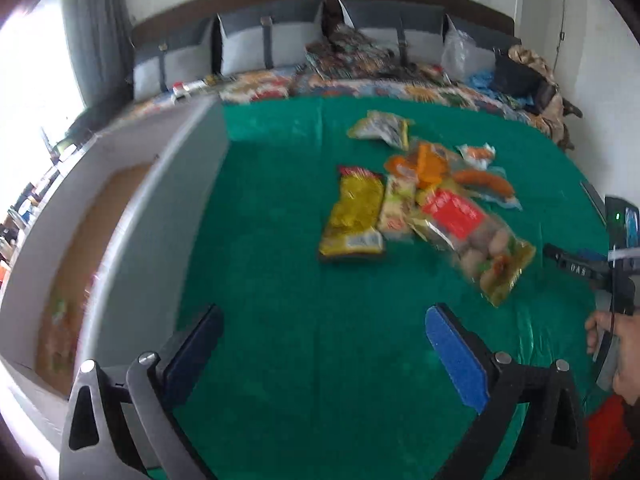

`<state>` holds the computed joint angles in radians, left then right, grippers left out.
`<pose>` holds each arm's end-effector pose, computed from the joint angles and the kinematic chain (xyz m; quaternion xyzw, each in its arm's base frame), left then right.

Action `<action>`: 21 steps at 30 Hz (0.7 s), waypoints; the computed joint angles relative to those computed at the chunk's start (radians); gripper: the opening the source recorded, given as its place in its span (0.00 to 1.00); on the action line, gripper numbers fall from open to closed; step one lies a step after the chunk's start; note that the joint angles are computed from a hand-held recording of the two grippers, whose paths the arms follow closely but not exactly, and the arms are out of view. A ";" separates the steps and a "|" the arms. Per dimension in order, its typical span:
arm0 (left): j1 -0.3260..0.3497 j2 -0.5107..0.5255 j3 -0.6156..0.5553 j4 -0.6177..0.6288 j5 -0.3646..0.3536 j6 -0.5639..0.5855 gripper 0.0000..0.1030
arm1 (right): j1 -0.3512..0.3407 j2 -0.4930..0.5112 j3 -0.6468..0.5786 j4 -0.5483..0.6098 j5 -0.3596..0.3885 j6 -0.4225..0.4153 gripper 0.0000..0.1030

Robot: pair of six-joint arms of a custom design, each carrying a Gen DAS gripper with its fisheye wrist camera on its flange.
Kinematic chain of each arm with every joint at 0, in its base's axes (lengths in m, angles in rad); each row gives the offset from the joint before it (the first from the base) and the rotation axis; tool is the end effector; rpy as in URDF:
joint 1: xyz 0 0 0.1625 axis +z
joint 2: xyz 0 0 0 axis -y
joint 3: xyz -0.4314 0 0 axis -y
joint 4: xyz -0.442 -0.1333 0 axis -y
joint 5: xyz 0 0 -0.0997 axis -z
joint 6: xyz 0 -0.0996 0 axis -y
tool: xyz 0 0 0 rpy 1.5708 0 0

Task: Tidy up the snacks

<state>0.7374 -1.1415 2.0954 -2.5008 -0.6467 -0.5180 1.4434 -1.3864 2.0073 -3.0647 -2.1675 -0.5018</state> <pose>-0.2518 -0.5162 0.1318 0.1458 0.8831 -0.2704 0.3545 0.0048 -0.5710 0.3529 0.0391 -0.8742 0.3018 0.3784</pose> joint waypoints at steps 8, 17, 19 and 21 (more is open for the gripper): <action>0.102 0.214 -0.091 -0.127 -0.013 0.022 1.00 | 0.001 0.002 -0.002 0.003 -0.003 0.001 0.98; 0.155 0.339 -0.222 -0.303 0.020 0.187 1.00 | 0.002 0.004 -0.003 0.004 -0.003 0.002 0.98; 0.163 0.331 -0.226 -0.300 0.011 0.203 1.00 | 0.002 0.004 -0.003 0.004 -0.003 0.002 0.98; 0.165 0.336 -0.233 -0.301 0.011 0.207 1.00 | 0.002 0.004 -0.004 0.004 -0.003 0.002 0.98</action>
<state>0.9023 -0.8056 1.8625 -2.8017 -0.6358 -0.3109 1.4451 -1.3828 2.0037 -3.0606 -2.1701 -0.4999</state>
